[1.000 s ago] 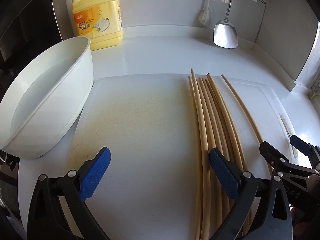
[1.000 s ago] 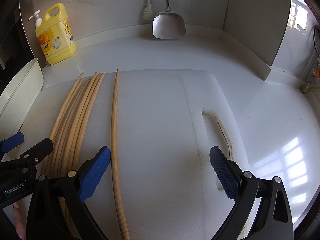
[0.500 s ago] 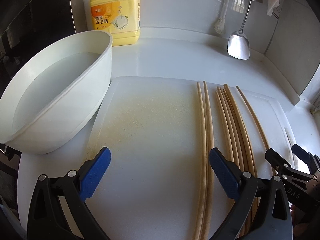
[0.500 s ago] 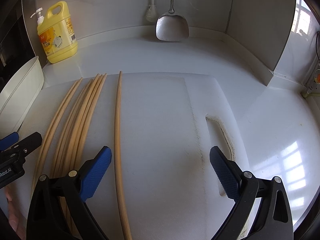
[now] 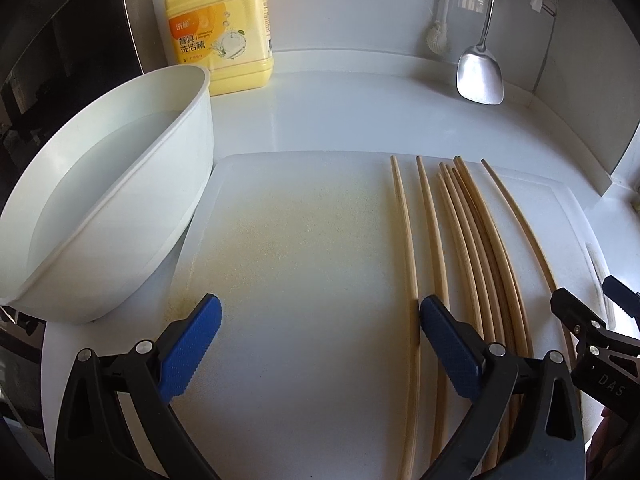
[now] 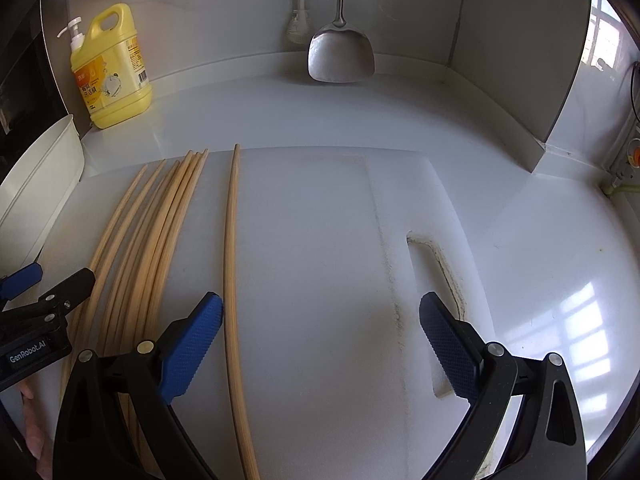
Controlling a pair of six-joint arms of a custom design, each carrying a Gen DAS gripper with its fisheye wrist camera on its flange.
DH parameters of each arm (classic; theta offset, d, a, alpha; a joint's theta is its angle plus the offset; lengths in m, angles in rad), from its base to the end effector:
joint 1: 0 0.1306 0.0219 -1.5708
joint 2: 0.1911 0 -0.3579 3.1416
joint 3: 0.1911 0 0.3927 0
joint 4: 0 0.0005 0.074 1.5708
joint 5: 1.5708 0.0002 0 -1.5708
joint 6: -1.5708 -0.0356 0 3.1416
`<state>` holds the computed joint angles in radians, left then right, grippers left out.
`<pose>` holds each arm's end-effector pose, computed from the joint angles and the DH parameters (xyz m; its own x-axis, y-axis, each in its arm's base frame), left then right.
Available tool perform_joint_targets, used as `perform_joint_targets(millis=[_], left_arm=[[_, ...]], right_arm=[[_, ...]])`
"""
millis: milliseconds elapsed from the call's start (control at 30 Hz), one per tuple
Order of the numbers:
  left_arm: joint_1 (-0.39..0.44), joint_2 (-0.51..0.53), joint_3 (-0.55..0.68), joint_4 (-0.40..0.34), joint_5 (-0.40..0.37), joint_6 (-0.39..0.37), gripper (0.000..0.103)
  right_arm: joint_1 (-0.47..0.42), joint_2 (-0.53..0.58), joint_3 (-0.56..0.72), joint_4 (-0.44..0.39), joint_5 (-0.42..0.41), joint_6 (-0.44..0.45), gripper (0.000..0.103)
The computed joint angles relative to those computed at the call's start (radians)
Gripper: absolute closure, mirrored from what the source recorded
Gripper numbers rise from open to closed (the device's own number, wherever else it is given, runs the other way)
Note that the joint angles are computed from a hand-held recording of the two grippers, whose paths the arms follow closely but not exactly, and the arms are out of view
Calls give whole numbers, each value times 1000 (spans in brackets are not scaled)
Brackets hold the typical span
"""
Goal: Organize utensils
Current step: 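Grasp one chopstick with the left tool while the right tool grasps another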
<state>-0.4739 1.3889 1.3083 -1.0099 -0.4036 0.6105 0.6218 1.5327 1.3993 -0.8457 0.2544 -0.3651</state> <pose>0.4206 -0.2006 0.3621 -0.7946 -0.1850 -0.5782 -0.2408 0.9704 0.0205 0.4330 0.2987 0.3420 -0.7907 -0.1415 -0.5956 -0.1791 0.9838 0.0040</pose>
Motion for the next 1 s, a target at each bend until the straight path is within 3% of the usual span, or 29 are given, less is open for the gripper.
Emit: perform_joint_targets(millis=[400, 500, 533, 567, 700, 767, 867, 900, 1000], left_arm=[[3, 15, 11, 20, 26, -4, 7], [-8, 4, 0, 43, 14, -17, 19], [-14, 1, -3, 49, 7, -21, 30], [-19, -2, -4, 53, 6, -25, 38], [-29, 0, 4, 55, 12, -33, 59], [-31, -1, 5, 57, 18, -32, 71], [-40, -2, 2, 63, 7, -43, 75], [-42, -4, -1, 68, 5, -46, 75], [-44, -10, -9, 84, 19, -45, 90]], right_arm=[[8, 45, 52, 6, 2, 53, 9], [4, 41, 44, 17, -18, 57, 11], [6, 38, 39, 23, -20, 62, 13], [5, 33, 33, 31, -30, 66, 16], [14, 19, 20, 55, -63, 94, 45], [20, 16, 21, 57, -71, 112, 53], [26, 9, 18, 64, -79, 124, 68], [29, 6, 15, 68, -71, 123, 79], [37, 1, 10, 78, -70, 128, 97]])
